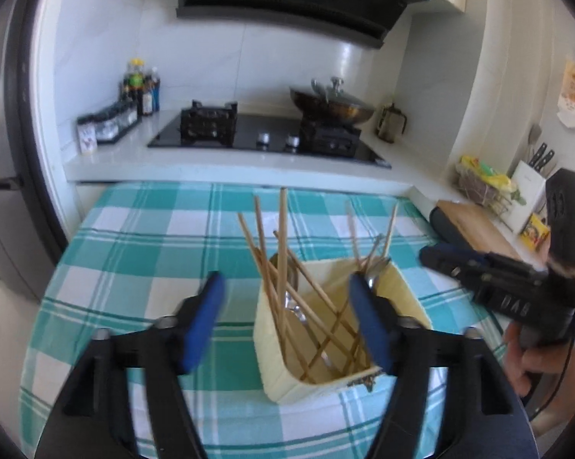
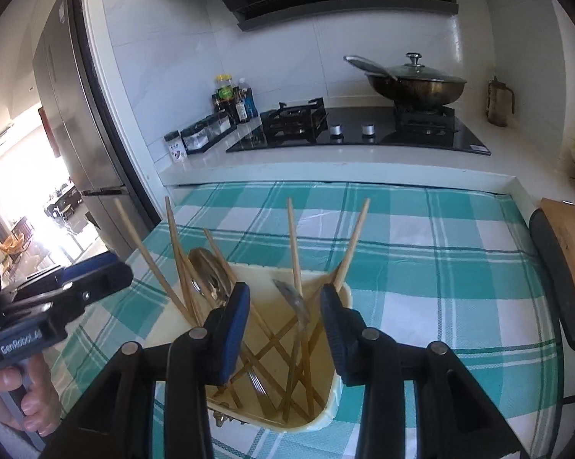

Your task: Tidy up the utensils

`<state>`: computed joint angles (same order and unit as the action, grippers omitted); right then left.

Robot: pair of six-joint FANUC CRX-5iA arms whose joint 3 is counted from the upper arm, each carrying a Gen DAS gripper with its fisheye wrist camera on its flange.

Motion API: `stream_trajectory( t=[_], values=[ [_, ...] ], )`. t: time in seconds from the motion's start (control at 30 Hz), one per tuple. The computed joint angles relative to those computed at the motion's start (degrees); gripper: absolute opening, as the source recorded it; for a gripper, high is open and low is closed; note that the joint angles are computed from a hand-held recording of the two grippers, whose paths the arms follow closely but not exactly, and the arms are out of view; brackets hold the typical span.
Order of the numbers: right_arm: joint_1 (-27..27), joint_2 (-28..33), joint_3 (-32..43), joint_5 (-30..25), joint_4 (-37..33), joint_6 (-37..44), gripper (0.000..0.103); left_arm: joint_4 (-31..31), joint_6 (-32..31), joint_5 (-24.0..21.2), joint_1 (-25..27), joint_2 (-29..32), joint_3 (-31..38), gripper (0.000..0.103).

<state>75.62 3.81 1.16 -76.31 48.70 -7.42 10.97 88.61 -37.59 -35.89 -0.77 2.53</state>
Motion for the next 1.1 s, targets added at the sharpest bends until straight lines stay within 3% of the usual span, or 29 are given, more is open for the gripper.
stream_trajectory(
  t=[0.07, 0.1, 0.13, 0.17, 0.27, 0.4, 0.53, 0.67, 0.9, 1.1],
  values=[
    [1.9, -0.3, 1.4, -3.5, 2.6, -0.2, 0.048, -2.7, 1.7, 0.2, -0.2, -3.4, -1.2, 0.095],
    [3.4, 0.0, 2.8, -6.3, 4.2, 0.3, 0.059, -6.7, 4.8, 0.0, -1.0, -5.3, -1.2, 0.1],
    [5.1, 0.5, 4.2, -9.3, 6.0, 0.9, 0.062, -12.6, 9.5, -0.3, -2.3, -7.5, -1.2, 0.102],
    [7.1, 1.1, 5.7, -12.3, 7.7, 1.4, 0.067, -17.3, 13.2, -0.8, -3.6, -9.8, -1.6, 0.102],
    [13.1, 3.8, 10.8, -21.3, 10.9, 2.4, 0.083, -21.6, 17.1, -1.7, -5.8, -16.0, -5.4, 0.102],
    [20.7, 8.5, 16.2, -30.5, 10.7, -1.0, 0.092, -18.6, 15.8, -7.3, -7.8, -21.3, -9.9, 0.103],
    [26.0, 14.4, 20.9, -38.0, 7.6, -8.6, 0.103, -31.0, 27.6, -16.3, -17.2, -23.1, -8.6, 0.103],
    [28.7, 18.6, 26.2, -41.2, 4.8, -12.2, 0.103, -40.2, 34.7, -24.4, -25.5, -22.9, -5.3, 0.103],
    [29.3, 26.5, 38.8, -47.2, 9.6, -3.2, 0.103, -57.3, 47.5, -36.6, -38.0, -22.3, 0.3, 0.103],
    [29.3, 29.5, 43.7, -47.6, 12.7, 1.8, 0.103, -56.6, 47.1, -38.6, -37.9, -22.0, 0.8, 0.103]
  ],
)
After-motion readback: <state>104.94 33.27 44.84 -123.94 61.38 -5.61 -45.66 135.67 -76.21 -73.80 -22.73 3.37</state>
